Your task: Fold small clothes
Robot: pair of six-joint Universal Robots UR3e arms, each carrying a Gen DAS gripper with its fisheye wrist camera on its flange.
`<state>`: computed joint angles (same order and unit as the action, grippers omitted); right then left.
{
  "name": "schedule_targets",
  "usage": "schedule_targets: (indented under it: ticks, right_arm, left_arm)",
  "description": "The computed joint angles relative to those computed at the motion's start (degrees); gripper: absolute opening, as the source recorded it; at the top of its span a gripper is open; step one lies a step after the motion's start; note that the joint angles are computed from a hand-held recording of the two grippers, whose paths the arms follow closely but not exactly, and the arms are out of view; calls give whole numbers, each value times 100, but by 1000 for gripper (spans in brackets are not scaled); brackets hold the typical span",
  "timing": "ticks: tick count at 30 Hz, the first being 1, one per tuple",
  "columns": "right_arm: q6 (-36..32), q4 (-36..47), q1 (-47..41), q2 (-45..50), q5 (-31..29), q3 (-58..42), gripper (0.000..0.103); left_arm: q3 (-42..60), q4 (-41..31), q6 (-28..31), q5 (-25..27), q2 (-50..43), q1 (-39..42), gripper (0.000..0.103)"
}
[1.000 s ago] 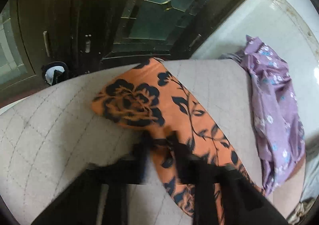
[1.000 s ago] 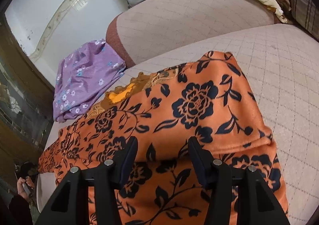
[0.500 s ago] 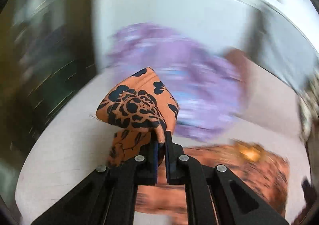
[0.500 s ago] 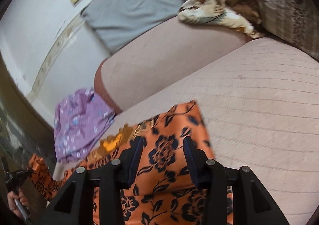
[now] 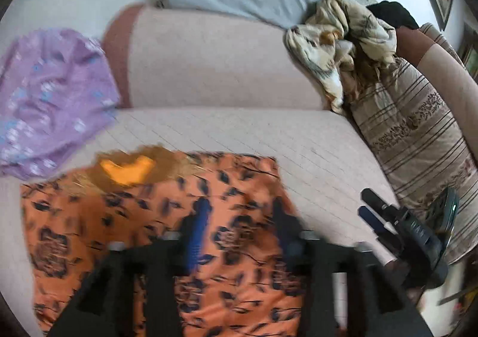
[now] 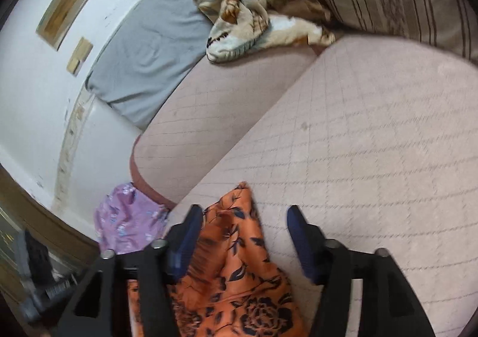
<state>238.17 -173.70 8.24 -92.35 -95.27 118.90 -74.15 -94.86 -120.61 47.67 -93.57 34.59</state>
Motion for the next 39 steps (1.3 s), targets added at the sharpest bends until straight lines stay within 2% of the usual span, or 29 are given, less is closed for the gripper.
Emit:
schedule_targets:
  ticks: [1,3,5,7,9,10,11,12,15,16,18,19,21,23,24,26,28,31,32,35,39]
  right_arm:
    - [-31,-33,-17,86,106,-73,65]
    - [-189,142,98,351,207,-409,65]
    - [-334,342,248,677,349,-786,65]
    - [-282,674,511,1032,137,-1242,65]
    - [-397,805,760,1289,-131,-1545,61]
    - [-482,723,843,1385,-203,-1619,54]
    - [-519,667,924,1460,-202,-1671,47]
    - [-569,636,924,1539,-44,-1721,46]
    - [-476,750,946,1959,186,-1994,45]
    - [-446,1001,954,2098,217,-2143,45]
    - [-390,1905,867,2516,485,-2598,41]
    - [-371,1888,906,2653,409,-2624,37]
    - [-511,2061,1045,2674,126,-2857,39]
    - [-635,1719,1148,2521,94,-2758,40]
    - [-642,1517,1227,2442,2,-2648,40]
    - [-560,1342,1518,2250,-419,-2472,48]
    - [-455,1562,1874,2150,-967,-2508,49]
    - [-496,2291,2608,2199,-1834,-3201,49]
    - [-510,2509,2833,2204,-2053,-3456,49]
    - [-374,2933,3692,2364,-2664,-4186,50]
    - [-225,4012,4654,2762,-3343,-5488,50]
  left_arm:
    - [-129,312,10,-86,32,188,62]
    - [-310,1037,-70,-75,-83,490,64]
    - [-538,1854,-200,230,-249,724,64]
    - [-1076,2919,-288,526,-300,1014,64]
    - [-1391,3711,-284,792,-566,1238,64]
    - [-1467,3971,-277,974,-725,1301,64]
    - [-1510,4285,-340,1228,-938,1321,64]
    - [-1500,4611,-489,1543,-1190,1268,64]
    - [-1083,5016,-841,2437,-2108,1087,67]
    - [-981,5002,-800,2402,-2326,1149,74]
    - [-1114,5253,-784,2336,-2264,1216,81]
    - [-1039,5083,-697,2455,-2200,1181,81]
    - [-1109,4825,-467,2424,-1827,1266,80]
    - [-1578,4639,-104,1777,-1012,1770,80]
    - [-1761,4187,221,1248,-459,2221,80]
    - [-1856,3060,911,335,327,3105,82]
    - [-1527,1134,2134,-579,937,4261,90]
    - [-358,-1354,3717,-1289,874,5580,99]
    - [8,-1718,3918,-1422,767,5877,99]
    - [897,-1917,3785,-1640,350,6426,99]
    - [2207,-1322,2512,-1974,-558,6985,100]
